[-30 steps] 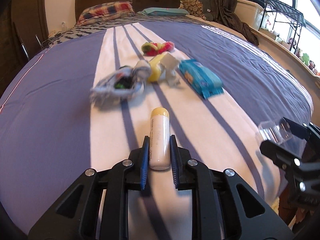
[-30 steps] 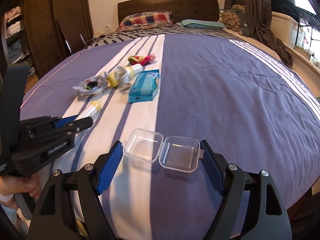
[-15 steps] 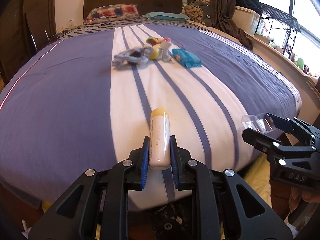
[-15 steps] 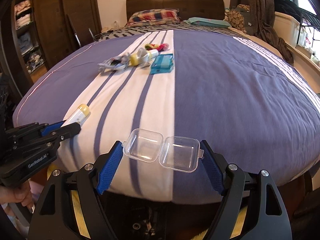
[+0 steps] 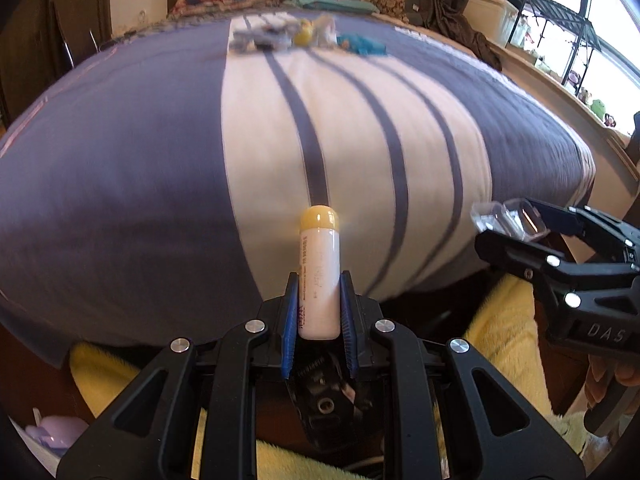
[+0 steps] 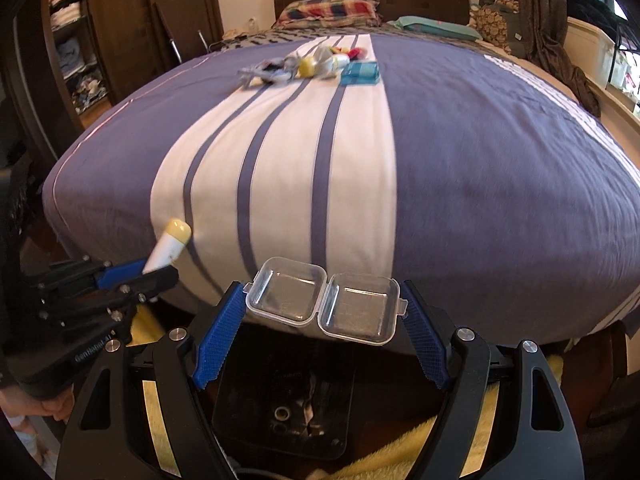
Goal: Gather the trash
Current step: 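Carry the white tube and clear case down toward the black bin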
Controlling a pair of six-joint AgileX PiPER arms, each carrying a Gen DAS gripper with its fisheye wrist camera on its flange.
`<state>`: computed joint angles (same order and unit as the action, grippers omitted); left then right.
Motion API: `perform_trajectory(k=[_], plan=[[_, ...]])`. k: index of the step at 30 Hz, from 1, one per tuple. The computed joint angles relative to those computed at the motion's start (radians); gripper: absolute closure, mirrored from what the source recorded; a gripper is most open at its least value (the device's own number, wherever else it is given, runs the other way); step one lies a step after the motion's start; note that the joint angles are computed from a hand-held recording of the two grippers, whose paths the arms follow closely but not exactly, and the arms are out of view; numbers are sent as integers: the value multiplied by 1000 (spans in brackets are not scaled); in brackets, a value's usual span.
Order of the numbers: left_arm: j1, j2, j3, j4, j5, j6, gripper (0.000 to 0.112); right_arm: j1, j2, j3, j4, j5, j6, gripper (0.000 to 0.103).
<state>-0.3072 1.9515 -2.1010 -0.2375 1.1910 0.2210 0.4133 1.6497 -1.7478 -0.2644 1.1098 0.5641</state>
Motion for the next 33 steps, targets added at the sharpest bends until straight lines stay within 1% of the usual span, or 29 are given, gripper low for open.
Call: perform_trajectory(k=[3, 5, 8, 12, 17, 24, 33], plan=[[3, -41, 124, -4, -32, 7, 94, 10, -7, 51, 2, -10, 16, 25], [6, -51, 167, -11, -34, 7, 94, 8, -15, 93, 8, -19, 26, 25], [6, -76, 260, -6, -63, 16, 94, 3, -26, 162, 24, -35, 42, 25], [3, -89, 337, -4, -78, 26, 94, -6, -27, 220, 60, -56, 41, 25], [-12, -76, 379, -12, -72, 35, 94, -18, -8, 263, 114, -84, 22, 25], [-17, -6, 356, -18, -30, 33, 94, -47, 24, 304, 212, -114, -24, 25], [-29, 25, 356, -33, -4, 34, 94, -67, 34, 325, 275, -117, -64, 24]])
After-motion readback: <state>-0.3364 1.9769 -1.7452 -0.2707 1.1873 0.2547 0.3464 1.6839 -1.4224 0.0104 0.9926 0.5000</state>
